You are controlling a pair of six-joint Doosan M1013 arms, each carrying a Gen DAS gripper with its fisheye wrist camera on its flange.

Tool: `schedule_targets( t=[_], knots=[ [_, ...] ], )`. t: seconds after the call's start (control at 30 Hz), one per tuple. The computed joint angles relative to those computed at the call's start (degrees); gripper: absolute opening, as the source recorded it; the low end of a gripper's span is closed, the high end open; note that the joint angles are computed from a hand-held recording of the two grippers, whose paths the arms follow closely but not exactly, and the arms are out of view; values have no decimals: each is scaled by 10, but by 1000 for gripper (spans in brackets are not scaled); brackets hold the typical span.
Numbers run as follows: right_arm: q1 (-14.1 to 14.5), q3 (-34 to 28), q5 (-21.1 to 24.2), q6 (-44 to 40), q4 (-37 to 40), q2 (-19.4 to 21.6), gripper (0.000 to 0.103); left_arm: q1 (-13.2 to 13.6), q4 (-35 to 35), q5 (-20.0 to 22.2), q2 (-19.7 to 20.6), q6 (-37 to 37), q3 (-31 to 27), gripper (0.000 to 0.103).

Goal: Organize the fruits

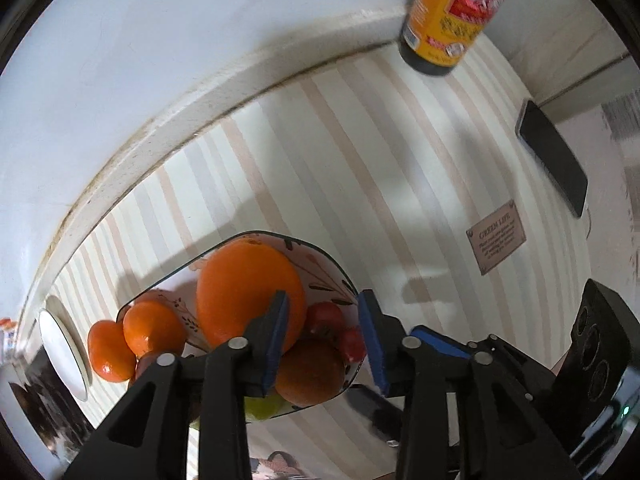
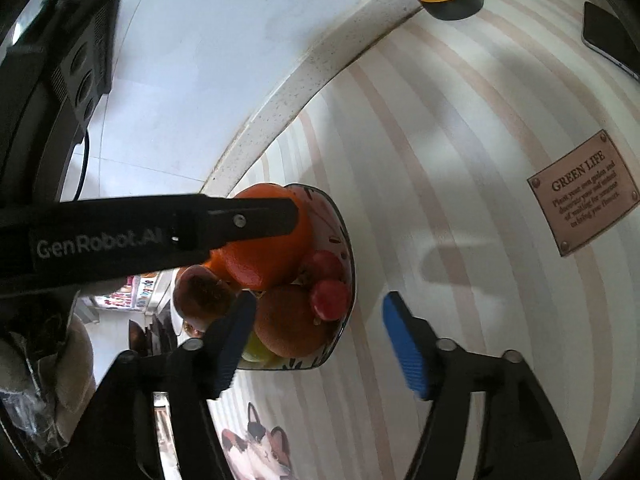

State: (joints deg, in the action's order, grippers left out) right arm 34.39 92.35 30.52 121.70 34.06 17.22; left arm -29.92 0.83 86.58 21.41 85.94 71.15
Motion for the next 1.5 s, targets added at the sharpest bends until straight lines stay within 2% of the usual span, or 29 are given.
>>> schedule_targets(
  t=[0.07,0.1,0.13,0.2,0.33,0.43,0.63,0.93,1.23,1.5],
  knots=[
    [1,0,14,27,-39,-7,78,6,-9,-17,-10,-11,5,44],
    [2,-4,29,59,-82,-10,84,8,-11,-26,-16,-17,9,56],
    [5,-10,46,87,-120,-12,87,9,-9,-38,-25,-25,15,75],
    [15,-29,98,140,-207,-13,94,11,3,-65,-46,-40,30,93],
    [38,-74,204,177,-319,-8,95,18,13,-111,-99,-80,83,93],
    [52,-94,239,178,-361,-10,96,20,30,-133,-132,-117,115,94],
    [88,-145,298,193,-446,-5,98,23,69,-160,-202,-189,178,94],
    [149,-191,350,231,-549,-13,99,20,111,-188,-292,-251,231,94],
    [220,-223,398,285,-635,-31,99,-14,174,-182,-376,-297,259,94],
    [299,-245,460,339,-712,-49,99,-65,223,-162,-446,-340,273,94]
  ],
)
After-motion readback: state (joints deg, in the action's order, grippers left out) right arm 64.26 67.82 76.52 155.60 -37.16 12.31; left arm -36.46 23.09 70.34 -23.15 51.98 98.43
